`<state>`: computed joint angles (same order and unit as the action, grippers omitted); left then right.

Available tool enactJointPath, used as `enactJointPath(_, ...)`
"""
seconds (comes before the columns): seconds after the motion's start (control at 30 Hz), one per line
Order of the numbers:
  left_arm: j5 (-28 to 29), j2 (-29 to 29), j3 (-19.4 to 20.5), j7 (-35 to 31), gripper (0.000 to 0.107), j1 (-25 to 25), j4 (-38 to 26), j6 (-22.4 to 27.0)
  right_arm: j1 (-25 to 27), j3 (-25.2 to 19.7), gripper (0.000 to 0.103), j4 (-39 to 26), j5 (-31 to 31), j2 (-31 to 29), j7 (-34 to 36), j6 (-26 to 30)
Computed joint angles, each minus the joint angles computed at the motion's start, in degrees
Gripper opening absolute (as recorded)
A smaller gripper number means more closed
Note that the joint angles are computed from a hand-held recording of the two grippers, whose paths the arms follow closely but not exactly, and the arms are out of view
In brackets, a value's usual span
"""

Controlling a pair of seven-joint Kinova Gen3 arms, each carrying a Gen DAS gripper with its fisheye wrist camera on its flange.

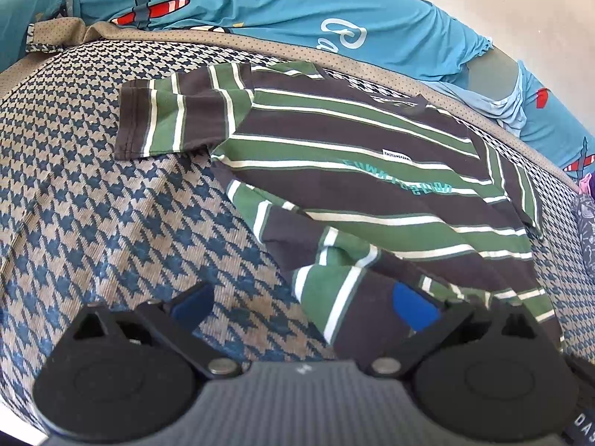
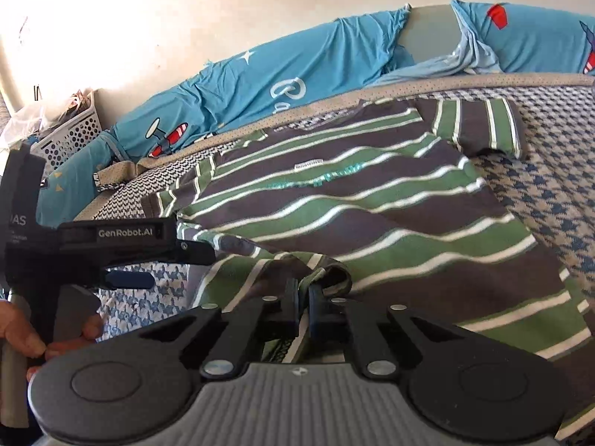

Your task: Fold clothes

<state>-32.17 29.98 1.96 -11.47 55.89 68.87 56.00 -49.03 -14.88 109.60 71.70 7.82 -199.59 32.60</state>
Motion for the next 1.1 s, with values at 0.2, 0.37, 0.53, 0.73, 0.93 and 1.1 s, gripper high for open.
enactJointPath(0.2, -2.15, -1.0, -0.45, 1.3, 0.103, 1.01, 1.36, -1.79, 2.33, 1.31, 0.007, -3.61, 2.72, 0.27, 5.38, -2.51)
enactJointPath(0.37, -3.93, -1.07, -0.04, 0.39, 0.103, 1.27, 1.32, -4.68, 4.73, 3.09, 0.007, -8.55, 2.01, 1.7, 11.66, -7.4)
enactJointPath(0.53, -2.07, 2.26, 0.04, -3.22, 0.103, 0.56, -3.41, -3.51, 6.47, 5.48, 0.007, -15.54, -4.2, 5.43, 22.09, -14.63)
enactJointPath(0.73, 1.99, 6.04, -1.05, -5.41, 0.103, -0.03, -8.09, 0.46, 5.66, 6.65, 0.023, -18.57, -5.91, 8.54, 27.1, -10.65)
enactJointPath(0.93, 2.64, 6.67, -2.16, -6.34, 0.103, 0.62, -9.14, 1.6, 3.92, 12.07, 0.032, -11.5, -6.9, 3.6, 21.12, -13.62)
enactJointPath(1.1, 2.49, 5.57, -3.06, -3.77, 0.103, 1.05, -7.83, 1.25, 6.3, 8.11, 0.032, -7.5, -14.24, -0.52, 30.6, -12.45)
